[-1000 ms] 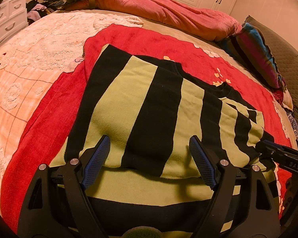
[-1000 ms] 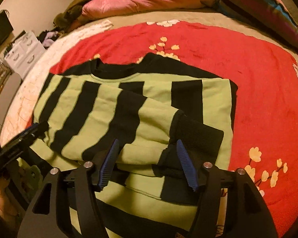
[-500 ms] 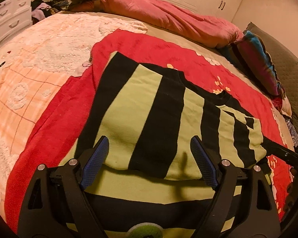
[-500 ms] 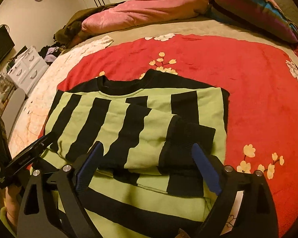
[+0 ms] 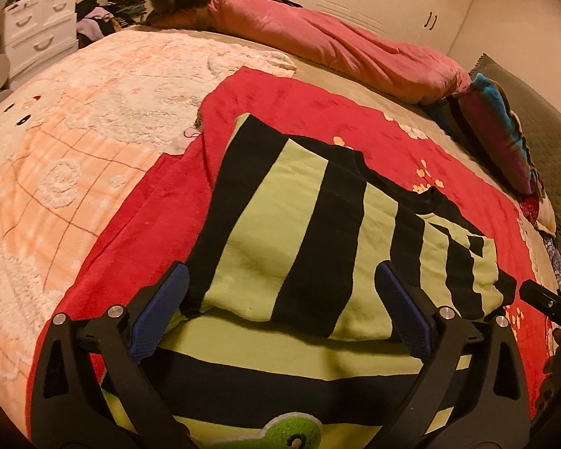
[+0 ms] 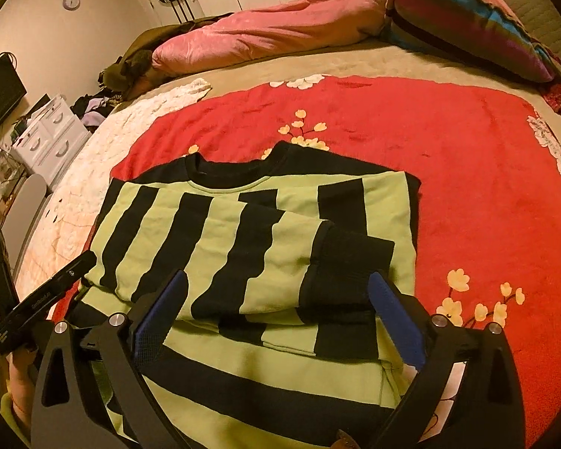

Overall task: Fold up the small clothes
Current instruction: 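Move both grippers back over the sweater toward the hem by the frog patch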

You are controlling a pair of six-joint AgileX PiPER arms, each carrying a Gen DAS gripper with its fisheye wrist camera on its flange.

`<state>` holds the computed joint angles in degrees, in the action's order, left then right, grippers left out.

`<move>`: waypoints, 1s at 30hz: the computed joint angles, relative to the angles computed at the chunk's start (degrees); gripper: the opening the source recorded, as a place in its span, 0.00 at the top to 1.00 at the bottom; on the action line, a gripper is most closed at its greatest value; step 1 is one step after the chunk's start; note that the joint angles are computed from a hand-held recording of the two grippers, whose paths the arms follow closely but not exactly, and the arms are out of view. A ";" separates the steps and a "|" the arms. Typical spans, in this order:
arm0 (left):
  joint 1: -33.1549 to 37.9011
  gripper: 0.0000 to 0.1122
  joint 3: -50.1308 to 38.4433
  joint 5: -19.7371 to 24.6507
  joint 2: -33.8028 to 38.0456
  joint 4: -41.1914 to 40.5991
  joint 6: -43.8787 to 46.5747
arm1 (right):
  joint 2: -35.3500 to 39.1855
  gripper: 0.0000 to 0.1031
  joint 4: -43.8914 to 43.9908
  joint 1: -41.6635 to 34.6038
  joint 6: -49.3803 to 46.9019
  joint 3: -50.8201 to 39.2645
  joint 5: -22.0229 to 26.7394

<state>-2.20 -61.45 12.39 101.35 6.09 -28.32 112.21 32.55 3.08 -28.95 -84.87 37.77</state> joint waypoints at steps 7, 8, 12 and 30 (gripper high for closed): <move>-0.69 0.17 0.79 0.51 -1.58 12.34 -12.51 | -1.74 0.06 0.64 -0.24 -0.16 1.77 -1.47; -0.68 0.17 0.92 0.55 -1.75 13.14 -13.43 | -1.99 0.06 0.98 -0.25 -0.39 2.06 -1.60; -0.49 0.17 1.89 0.72 -3.35 15.38 -16.49 | -3.65 0.04 2.39 -0.34 -1.82 3.77 -2.26; -2.82 0.17 7.14 7.28 -13.75 26.90 -25.29 | -11.26 0.04 5.77 -1.79 -6.49 9.78 -1.23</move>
<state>-5.01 -54.32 19.67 87.61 33.00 -53.62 100.95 38.32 1.29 -35.44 -75.08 36.53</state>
